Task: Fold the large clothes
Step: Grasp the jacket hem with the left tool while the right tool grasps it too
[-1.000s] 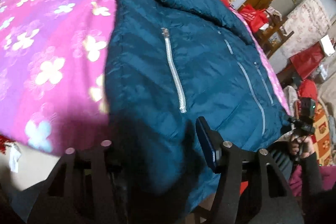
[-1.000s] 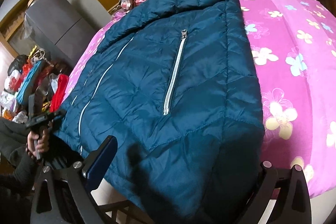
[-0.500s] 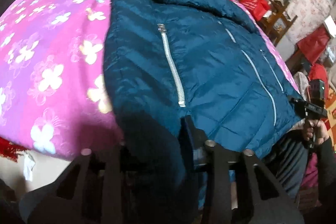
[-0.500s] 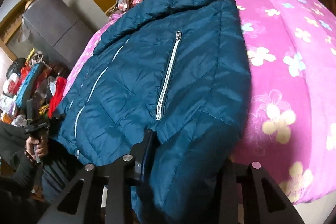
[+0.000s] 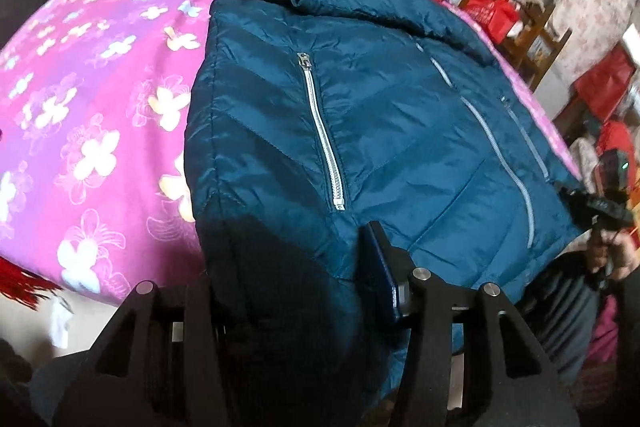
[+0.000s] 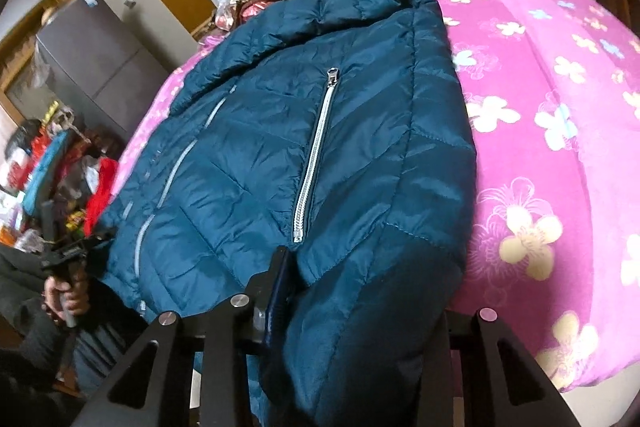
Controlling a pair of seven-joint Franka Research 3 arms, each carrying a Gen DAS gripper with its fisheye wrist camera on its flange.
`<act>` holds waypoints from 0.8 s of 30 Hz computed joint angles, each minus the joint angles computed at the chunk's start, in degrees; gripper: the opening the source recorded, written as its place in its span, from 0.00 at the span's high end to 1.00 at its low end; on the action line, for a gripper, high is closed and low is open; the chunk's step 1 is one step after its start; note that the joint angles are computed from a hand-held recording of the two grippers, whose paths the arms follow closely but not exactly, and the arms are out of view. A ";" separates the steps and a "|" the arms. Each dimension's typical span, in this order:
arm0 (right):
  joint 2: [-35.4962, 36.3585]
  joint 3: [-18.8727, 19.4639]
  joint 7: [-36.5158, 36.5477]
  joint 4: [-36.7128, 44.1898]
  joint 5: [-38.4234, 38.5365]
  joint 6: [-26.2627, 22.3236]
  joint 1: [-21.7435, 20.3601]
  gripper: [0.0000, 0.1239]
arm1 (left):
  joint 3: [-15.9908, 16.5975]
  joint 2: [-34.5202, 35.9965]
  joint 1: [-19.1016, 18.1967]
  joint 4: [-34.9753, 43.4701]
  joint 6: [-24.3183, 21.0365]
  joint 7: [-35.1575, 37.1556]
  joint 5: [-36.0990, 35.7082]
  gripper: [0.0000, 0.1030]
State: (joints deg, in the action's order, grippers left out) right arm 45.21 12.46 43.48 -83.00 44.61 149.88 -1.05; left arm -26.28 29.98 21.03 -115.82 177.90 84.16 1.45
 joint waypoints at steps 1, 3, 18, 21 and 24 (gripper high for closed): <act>-0.38 -0.91 0.59 -0.50 -1.16 1.08 1.14 0.72 | 1.66 -0.27 -1.65 0.17 -0.16 -0.68 0.47 0.53; -0.94 -2.12 1.70 -1.40 -3.29 3.02 2.78 0.72 | 2.61 -0.34 -2.58 0.29 -0.17 -1.32 0.62 0.53; -0.66 -1.08 3.08 -1.52 -5.46 3.88 1.90 0.72 | 0.41 0.01 -0.22 -0.43 1.15 -2.99 1.22 0.53; -0.70 -1.51 3.39 -1.63 -6.34 4.37 2.42 0.72 | 1.13 -0.15 -0.79 -0.43 1.13 -3.46 1.66 0.55; -0.64 -1.44 3.76 -1.58 -6.75 4.44 2.44 0.72 | 1.10 -0.10 -0.71 -0.38 1.12 -3.67 1.82 0.56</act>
State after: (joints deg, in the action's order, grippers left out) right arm 44.57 11.02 47.24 -84.57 37.86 154.32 1.40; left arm -25.18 29.89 20.32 -116.20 179.02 80.49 3.27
